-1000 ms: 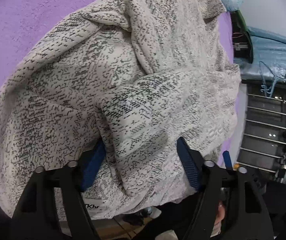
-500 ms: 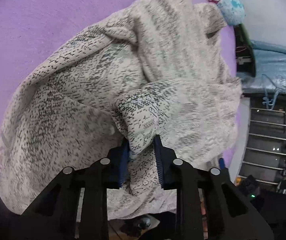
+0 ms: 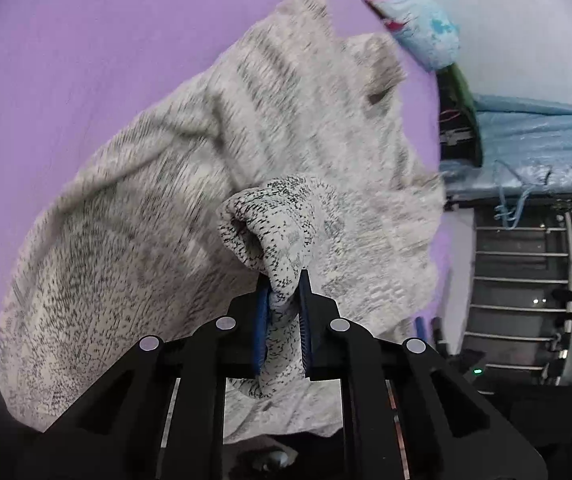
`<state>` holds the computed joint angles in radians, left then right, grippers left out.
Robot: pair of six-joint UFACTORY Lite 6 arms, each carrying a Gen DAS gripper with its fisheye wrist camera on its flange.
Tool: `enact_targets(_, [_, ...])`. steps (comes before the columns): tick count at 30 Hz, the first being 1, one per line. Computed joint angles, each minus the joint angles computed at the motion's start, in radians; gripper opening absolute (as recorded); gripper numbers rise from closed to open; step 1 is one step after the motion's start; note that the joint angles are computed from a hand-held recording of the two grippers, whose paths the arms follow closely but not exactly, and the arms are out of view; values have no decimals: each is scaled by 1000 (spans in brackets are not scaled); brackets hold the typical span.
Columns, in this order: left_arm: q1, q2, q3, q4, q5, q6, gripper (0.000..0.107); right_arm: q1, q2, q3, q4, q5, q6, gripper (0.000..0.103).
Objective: Fold large clothes
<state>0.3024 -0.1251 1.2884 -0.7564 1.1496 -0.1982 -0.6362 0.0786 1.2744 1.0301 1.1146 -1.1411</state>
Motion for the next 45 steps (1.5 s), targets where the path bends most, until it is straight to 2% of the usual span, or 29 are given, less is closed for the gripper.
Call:
enact_targets(9, [55,183,470,-5,90,7,11,7,44,43,81,72,-28,86])
enact_targets(11, [49,262,651,3,111,-19,11,4,41,40,91,83,-32,86])
enact_targets(14, [32,426,950,113,150,-28,11,7,41,42,102,92,-47,86])
enact_targets(15, [31,469,998,126,160,-36,11,4,35,34,100,96,-55,86])
enact_targets(17, [42,518,968,145,169,-29,11,24,31,28,78,79,-48,87])
enact_targets(22, [-10,489,613,345,67,53,12,58,15,9,35,33,-53,87])
enact_targets(24, [-15,461,499,377,18,68,14,69,12,3,23,19,-51,87])
enact_targets(26, [-13,435,453,392,3,70,22,80,7,1,9,4,-52,87])
enact_targets(31, [-93,417,591,598,108,5,35,88,-56,9,7,17,-66,87])
enact_targets(34, [-124,385,709,652,155,-34,62,106,-83,47,63,23,-88,97])
enact_targets(37, [-204,392,805,605,146,-56,80,169,-56,97,66,14,-76,97])
enact_targets(40, [-308,446,831,629,120,-74,83,247,-26,116,25,-59,-71,97])
enact_targets(45, [-376,430,592,675,-40,-142,83,338,2,82,-37,-182,-102,97])
